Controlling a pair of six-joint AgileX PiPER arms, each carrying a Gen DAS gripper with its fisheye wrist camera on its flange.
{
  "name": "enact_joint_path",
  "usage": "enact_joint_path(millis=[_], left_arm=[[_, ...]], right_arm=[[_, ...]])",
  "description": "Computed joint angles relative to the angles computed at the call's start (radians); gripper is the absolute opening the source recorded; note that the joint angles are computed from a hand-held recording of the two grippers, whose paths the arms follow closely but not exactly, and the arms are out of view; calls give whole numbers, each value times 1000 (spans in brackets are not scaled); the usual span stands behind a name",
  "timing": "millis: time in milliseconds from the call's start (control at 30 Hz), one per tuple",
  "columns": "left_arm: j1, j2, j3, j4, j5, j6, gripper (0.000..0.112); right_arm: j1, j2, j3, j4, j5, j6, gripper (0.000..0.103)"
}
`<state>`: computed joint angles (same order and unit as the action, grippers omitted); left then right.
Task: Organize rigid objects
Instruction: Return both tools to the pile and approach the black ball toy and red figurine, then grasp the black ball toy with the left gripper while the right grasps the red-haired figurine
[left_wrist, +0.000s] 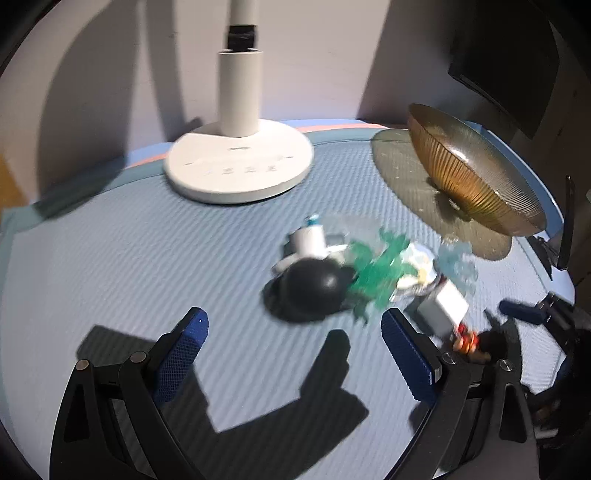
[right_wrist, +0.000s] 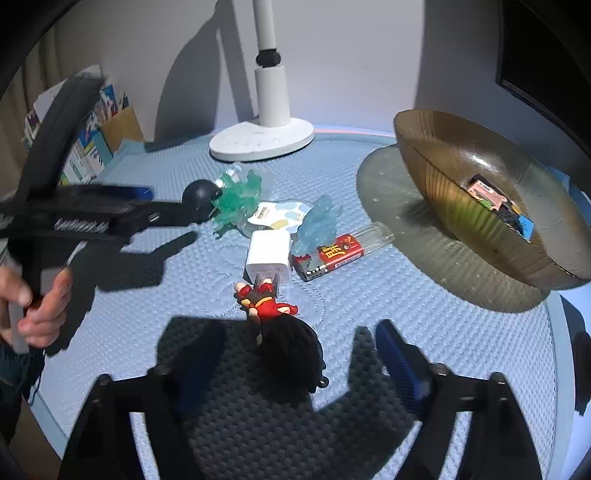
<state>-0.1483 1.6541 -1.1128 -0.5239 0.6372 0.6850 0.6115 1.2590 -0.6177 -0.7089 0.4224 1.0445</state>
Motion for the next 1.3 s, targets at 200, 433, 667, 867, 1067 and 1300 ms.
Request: enact_joint_path(millis=[200, 433, 667, 867, 1067, 1300], left_arm=[[-6, 63, -49, -90, 26, 80, 63], [4, 21, 4, -93, -14, 88, 50], [37, -86, 100, -146, -20, 134, 50], [51, -192, 163, -158, 6, 125, 50], [44, -267, 207, -133, 18, 81, 50], [43, -281, 295, -86, 14, 41, 53]], right_arm=[[-23, 47, -20, 29, -26, -67, 56], [16, 42, -11, -16, -31, -6, 32], [45, -88, 65, 16, -7, 16, 32], [58, -213, 94, 23, 59, 33, 32], [64, -274, 112, 21, 93, 53, 32], [71, -302, 149, 48, 92, 40, 32]])
